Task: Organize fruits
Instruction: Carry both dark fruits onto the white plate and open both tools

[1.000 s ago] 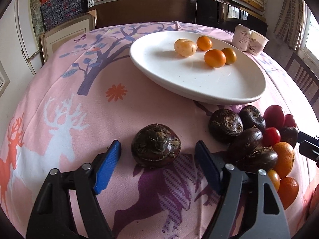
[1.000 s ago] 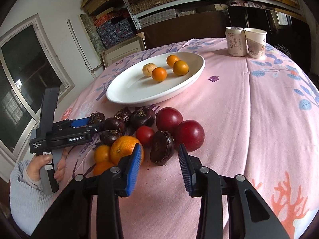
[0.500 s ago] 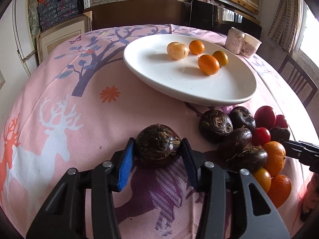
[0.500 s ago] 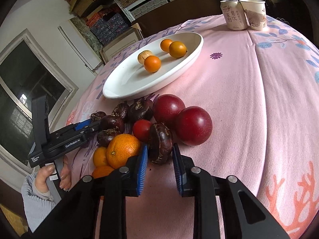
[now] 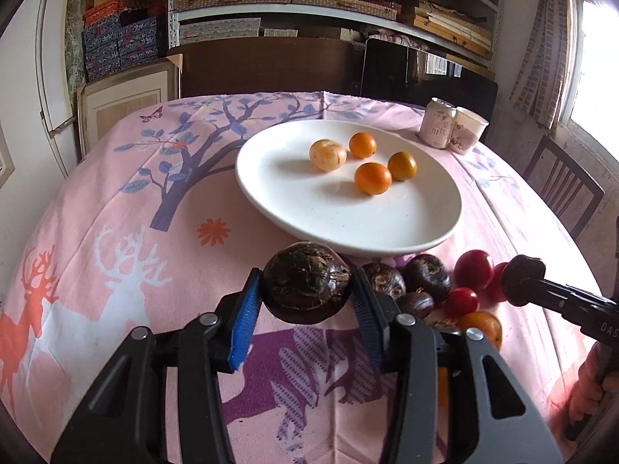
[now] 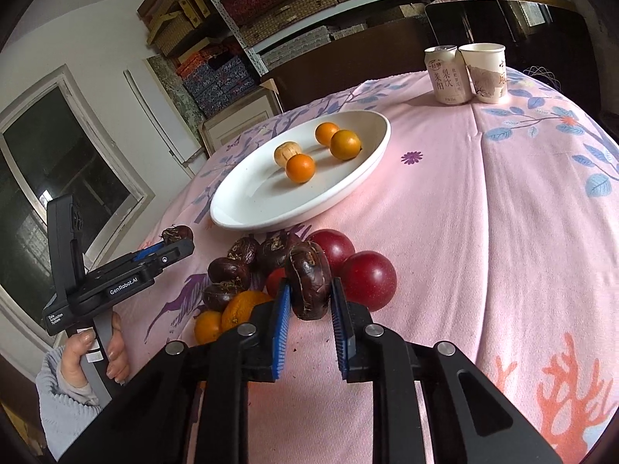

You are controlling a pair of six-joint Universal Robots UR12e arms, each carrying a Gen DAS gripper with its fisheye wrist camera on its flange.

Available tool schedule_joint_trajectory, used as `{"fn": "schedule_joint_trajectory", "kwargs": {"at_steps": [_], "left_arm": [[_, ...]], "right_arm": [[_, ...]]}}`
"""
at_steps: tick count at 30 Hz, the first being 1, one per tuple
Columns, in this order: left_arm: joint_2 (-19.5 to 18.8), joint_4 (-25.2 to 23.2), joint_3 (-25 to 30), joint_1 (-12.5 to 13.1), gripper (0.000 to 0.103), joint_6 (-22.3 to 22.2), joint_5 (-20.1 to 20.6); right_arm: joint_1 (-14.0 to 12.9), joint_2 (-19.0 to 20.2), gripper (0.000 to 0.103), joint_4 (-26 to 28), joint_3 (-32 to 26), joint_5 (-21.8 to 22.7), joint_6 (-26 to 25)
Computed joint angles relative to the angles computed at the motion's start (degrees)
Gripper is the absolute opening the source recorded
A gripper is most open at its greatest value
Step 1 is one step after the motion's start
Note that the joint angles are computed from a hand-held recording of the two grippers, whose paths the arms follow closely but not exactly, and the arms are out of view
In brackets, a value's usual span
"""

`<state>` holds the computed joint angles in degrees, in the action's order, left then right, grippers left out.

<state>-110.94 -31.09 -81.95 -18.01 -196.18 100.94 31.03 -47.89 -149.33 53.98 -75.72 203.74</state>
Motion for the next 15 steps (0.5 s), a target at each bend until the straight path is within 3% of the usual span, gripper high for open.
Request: {"fn": "schedule_joint_trajectory", "kwargs": {"at_steps": [5, 11, 15], "left_arm": [[-2.3, -2.0, 4.7, 0.7, 0.046, -1.8, -2.1], [-5.5, -4.1, 9.3, 0.9, 0.047, -2.3, -2.1], [-6.1, -3.3, 9.2, 1.0, 0.071, -1.7, -1.5]], "right_arm": [[-0.5, 2.4, 0.021, 2.4, -6.0, 1.2, 0.8], [-0.1, 11.8, 0.021, 12.9, -24.8, -0.1, -0.6], [-0.1, 18.0, 0.023, 18.0, -35.4, -0.2, 1.2]]}}
